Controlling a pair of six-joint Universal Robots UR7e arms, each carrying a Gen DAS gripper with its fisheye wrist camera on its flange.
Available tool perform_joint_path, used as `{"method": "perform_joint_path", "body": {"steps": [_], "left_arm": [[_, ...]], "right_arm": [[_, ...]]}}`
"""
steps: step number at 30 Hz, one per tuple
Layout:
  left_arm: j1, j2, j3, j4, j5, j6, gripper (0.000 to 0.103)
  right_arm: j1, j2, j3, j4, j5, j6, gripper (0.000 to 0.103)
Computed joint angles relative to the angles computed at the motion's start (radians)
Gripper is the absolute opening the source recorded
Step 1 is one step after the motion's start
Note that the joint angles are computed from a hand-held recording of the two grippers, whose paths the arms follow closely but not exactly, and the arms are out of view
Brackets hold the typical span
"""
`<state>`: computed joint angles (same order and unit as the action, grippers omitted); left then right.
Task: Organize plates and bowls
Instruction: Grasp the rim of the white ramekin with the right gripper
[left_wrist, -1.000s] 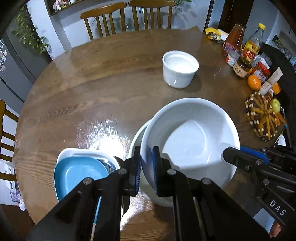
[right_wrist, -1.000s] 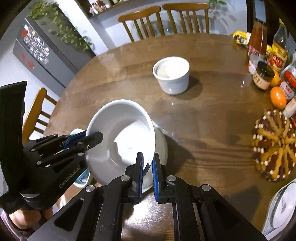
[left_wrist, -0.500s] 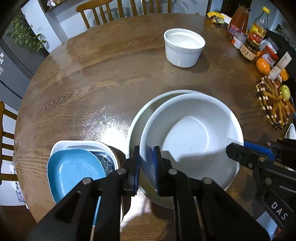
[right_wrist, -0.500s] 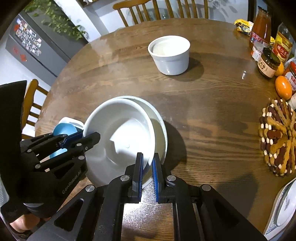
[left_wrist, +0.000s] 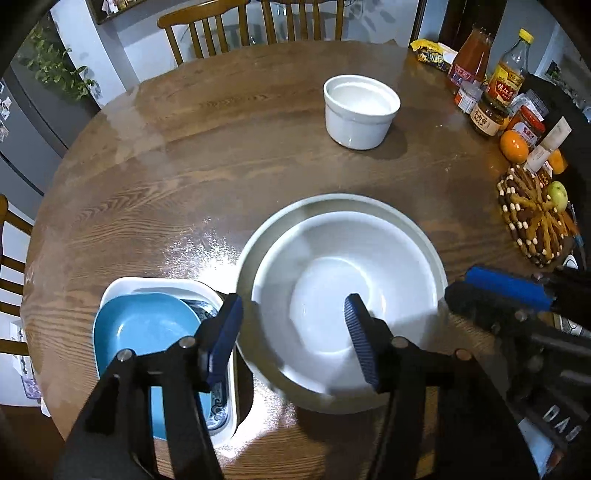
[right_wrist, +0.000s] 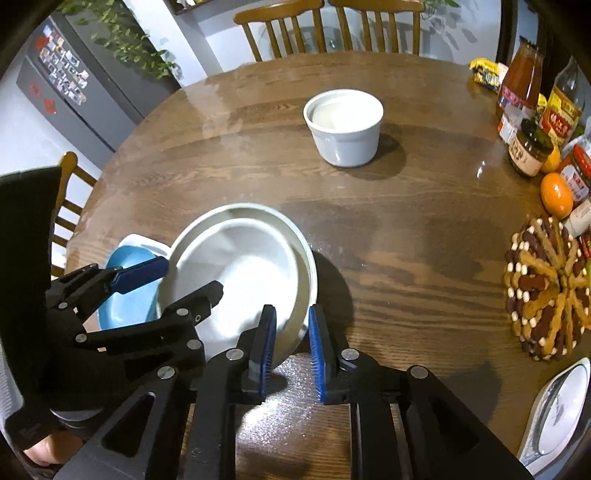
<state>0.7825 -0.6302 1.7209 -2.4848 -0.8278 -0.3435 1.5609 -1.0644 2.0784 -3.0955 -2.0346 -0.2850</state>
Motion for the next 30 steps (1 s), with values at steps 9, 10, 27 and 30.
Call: {"method": "perform_joint_path", "body": {"steps": [9, 10, 27, 30], "left_arm": [[-0.009, -0.027, 0.024, -0.086, 0.017, -0.044, 0.063], [-0.012, -0.027, 0.023, -0.1, 0.026, -0.056, 0.068], [-0.021, 0.014, -0.031, -0.057, 0.079, -0.128, 0.069], [-0.018, 0.017, -0.038, -0.053, 0.083, -0.131, 0.069]], "right_arm": [[-0.025, -0.013, -0.055, -0.056, 0.023, 0.035, 0.019], [-0.031, -0.003, -0.082, -0.057, 0.025, 0.043, 0.019], [-0.083, 0.267, -0.592, 0.246, -0.005, 0.16, 0.019], [-0.092, 0.289, -0.64, 0.319, 0.009, 0.176, 0.019]]}}
